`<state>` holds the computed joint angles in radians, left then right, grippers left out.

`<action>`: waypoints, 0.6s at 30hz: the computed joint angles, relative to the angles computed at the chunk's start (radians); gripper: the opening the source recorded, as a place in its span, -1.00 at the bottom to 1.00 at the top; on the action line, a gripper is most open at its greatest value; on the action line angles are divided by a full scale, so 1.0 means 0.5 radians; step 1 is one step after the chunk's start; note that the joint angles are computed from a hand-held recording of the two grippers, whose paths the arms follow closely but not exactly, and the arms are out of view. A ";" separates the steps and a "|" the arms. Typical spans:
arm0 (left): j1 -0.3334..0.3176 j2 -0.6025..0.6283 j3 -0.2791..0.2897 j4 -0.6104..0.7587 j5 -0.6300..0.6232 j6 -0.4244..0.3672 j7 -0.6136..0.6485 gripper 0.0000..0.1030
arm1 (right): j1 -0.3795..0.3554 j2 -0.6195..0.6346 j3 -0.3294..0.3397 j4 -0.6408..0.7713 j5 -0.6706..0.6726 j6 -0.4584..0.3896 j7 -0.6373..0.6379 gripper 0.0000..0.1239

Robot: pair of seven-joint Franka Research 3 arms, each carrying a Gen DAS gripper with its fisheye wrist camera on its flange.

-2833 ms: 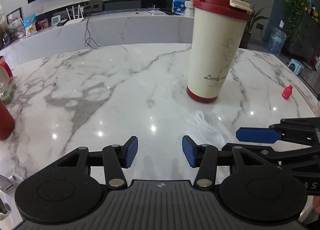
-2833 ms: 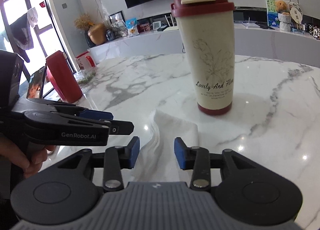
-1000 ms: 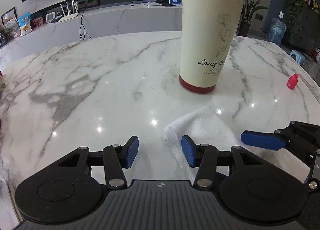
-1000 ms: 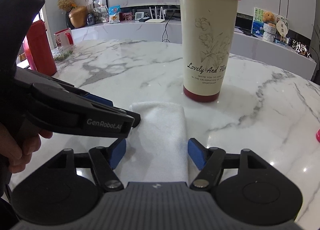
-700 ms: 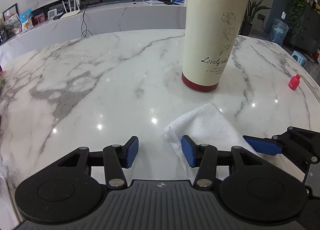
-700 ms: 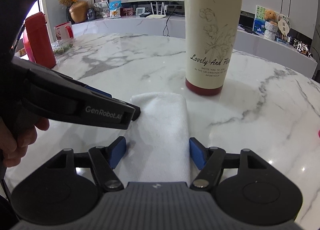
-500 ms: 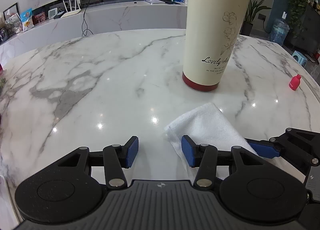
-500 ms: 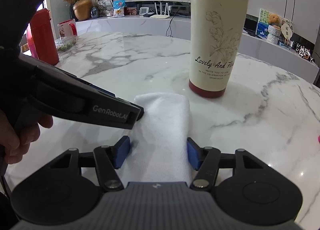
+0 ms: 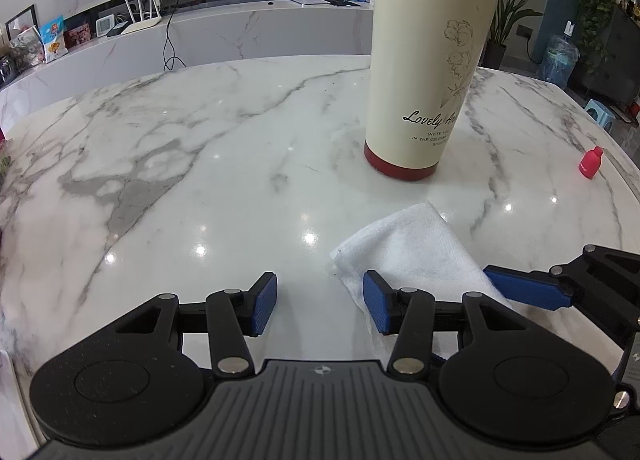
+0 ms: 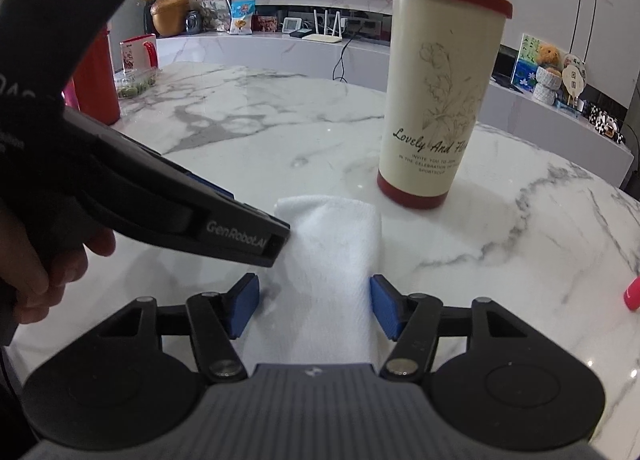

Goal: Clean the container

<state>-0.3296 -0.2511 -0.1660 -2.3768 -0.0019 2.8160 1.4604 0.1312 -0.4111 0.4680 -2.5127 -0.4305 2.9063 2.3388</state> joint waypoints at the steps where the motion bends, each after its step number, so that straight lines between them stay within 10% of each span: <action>1: -0.001 0.001 0.001 0.001 -0.002 -0.001 0.003 -0.11 | -0.001 0.001 0.001 0.001 0.004 -0.004 0.009 0.03; 18: -0.001 0.001 0.000 0.002 -0.007 -0.003 0.013 -0.11 | -0.024 -0.003 0.035 0.008 -0.091 -0.051 0.133 0.07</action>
